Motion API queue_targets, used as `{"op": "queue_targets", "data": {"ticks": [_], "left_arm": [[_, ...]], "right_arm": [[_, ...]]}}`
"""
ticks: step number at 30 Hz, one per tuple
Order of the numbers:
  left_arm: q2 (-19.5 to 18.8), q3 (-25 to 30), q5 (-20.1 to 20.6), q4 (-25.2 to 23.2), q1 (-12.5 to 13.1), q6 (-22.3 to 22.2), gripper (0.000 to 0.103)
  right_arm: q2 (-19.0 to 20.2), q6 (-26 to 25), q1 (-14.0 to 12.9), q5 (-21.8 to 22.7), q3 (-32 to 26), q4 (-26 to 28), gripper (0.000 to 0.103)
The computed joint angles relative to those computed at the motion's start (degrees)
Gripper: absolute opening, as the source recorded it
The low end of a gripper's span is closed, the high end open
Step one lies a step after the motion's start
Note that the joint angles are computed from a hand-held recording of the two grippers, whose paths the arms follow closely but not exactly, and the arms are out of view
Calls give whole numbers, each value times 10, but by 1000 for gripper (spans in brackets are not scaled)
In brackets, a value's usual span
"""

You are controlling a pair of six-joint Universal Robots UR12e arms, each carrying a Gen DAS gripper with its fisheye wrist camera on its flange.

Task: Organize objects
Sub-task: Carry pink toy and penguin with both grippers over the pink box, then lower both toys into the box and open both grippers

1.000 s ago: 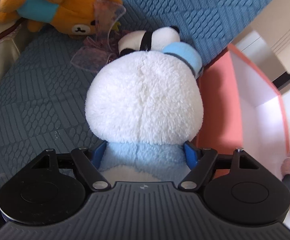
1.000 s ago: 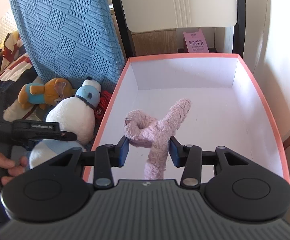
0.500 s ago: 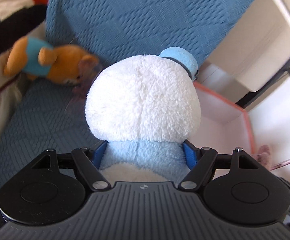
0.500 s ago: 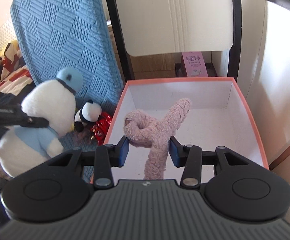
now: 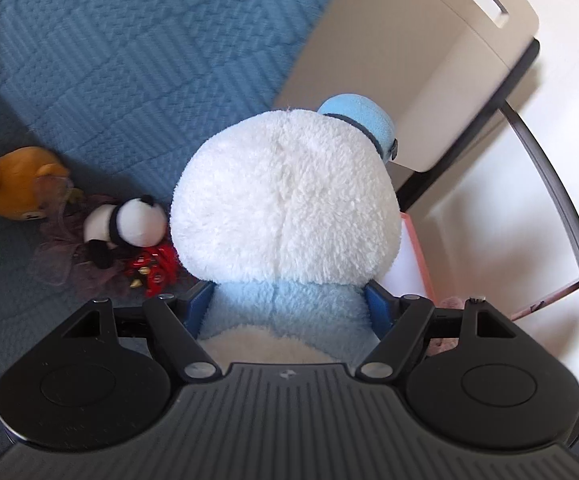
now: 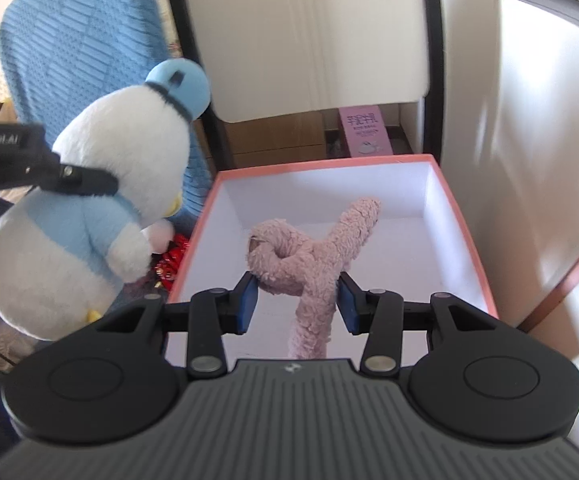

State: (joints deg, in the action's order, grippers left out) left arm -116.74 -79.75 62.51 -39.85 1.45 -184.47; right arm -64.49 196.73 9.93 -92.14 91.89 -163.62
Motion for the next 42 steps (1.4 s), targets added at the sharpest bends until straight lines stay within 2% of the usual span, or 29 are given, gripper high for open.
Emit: {"op": "queue_targets", "data": {"ticks": [6, 11, 16, 23, 25, 26, 27, 28, 29, 31, 35, 42], "left_arm": [[-20, 23, -12, -27, -23, 14, 79], [-37, 41, -5, -54, -39, 27, 79], [-54, 55, -3, -78, -44, 36, 79], [-58, 66, 3, -99, -48, 52, 80], [-55, 63, 15, -86, -50, 59, 80], [-52, 57, 11, -70, -50, 65, 80], [-49, 53, -2, -59, -47, 75, 81], [-45, 50, -12, -56, -45, 85, 82], [-41, 47, -16, -54, -44, 91, 82], [-31, 38, -11, -41, -42, 100, 82], [-9, 16, 7, -13, -36, 106, 82], [37, -41, -25, 27, -9, 100, 82]], "right_arm": [[0, 14, -14, -1, 16, 4, 46], [5, 32, -24, 5, 27, 9, 46], [12, 42, -32, 13, 33, 12, 46], [17, 45, -33, 13, 29, 16, 46], [14, 43, -33, 9, 30, 14, 47], [12, 44, -33, 6, 29, 16, 50], [10, 48, -33, 3, 29, 17, 56], [6, 54, -31, -6, 30, 15, 69], [4, 54, -28, -16, 30, 9, 77], [-1, 46, -22, -34, 31, -6, 78], [-9, 51, -17, -29, 28, -18, 78], [-19, 47, 1, -27, 23, -29, 79]]}}
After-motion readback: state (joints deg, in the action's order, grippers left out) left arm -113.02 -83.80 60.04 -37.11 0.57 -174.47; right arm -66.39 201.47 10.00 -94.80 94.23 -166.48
